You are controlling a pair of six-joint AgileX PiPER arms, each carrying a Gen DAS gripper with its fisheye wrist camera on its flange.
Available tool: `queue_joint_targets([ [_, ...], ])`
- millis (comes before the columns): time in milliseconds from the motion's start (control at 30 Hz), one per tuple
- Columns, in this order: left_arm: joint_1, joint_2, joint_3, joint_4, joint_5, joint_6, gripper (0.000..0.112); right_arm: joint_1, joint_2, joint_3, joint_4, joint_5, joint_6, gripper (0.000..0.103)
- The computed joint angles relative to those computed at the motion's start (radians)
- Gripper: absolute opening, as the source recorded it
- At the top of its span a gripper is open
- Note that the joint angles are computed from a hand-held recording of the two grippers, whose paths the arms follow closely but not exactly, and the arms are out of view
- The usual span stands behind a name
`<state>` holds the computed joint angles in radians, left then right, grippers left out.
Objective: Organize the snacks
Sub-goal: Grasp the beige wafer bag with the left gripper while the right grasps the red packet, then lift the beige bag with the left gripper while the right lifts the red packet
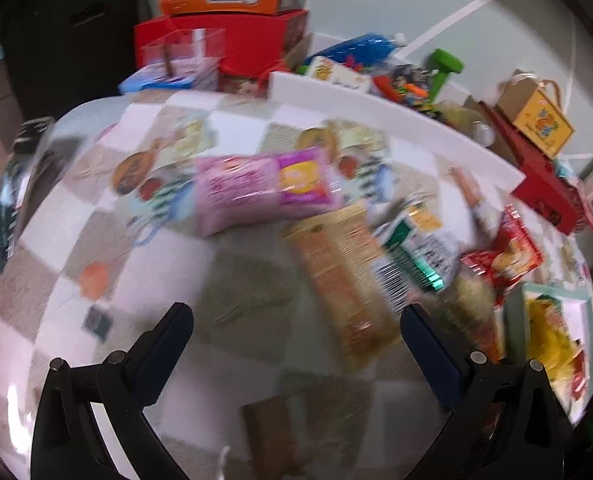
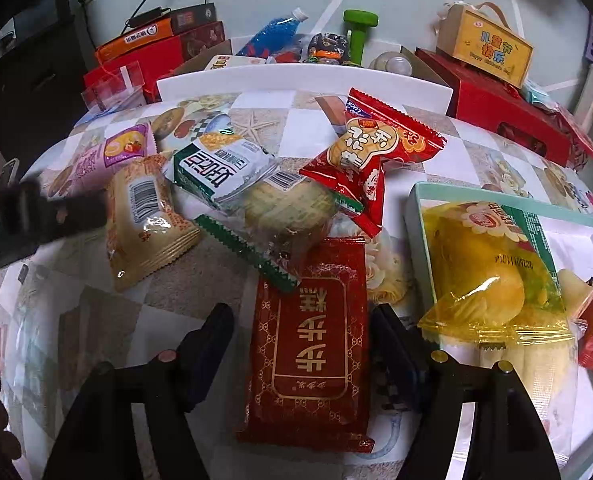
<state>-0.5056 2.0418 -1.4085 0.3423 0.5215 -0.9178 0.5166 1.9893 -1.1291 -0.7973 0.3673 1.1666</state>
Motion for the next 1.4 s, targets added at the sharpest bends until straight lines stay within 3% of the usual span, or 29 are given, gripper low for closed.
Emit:
queue_joint_targets([
  [100, -0.001, 0.052, -0.085, -0.064, 0.009, 0.081, 0.103, -0.003, -0.001, 0.000, 0.013, -0.002, -0.013, 0.075],
  [333, 0.001, 0.181, -0.268, -0.105, 0.118, 0.139, 0.102, -0.012, -0.003, -0.005, 0.057, 0.001, -0.060, 0.074],
  [400, 0.009, 0.186, -0.259, -0.134, 0.115, 0.160, 0.088, -0.014, -0.005, -0.002, 0.062, 0.002, -0.065, 0.073],
  [433, 0.014, 0.182, -0.243, -0.147, 0.098, 0.170, 0.087, -0.015, -0.007, 0.000, 0.064, 0.002, -0.067, 0.072],
  [667, 0.001, 0.121, -0.131, -0.027, 0.071, 0.092, 0.050, -0.024, -0.020, 0.018, 0.065, -0.007, -0.072, 0.064],
  [933, -0.028, 0.007, 0.084, 0.086, -0.012, -0.039, 0.047, -0.020, -0.036, 0.039, 0.050, -0.006, -0.054, 0.056],
  [1400, -0.113, -0.026, 0.145, 0.211, 0.039, -0.173, 0.048, 0.035, -0.037, 0.033, 0.055, 0.019, -0.064, 0.054],
])
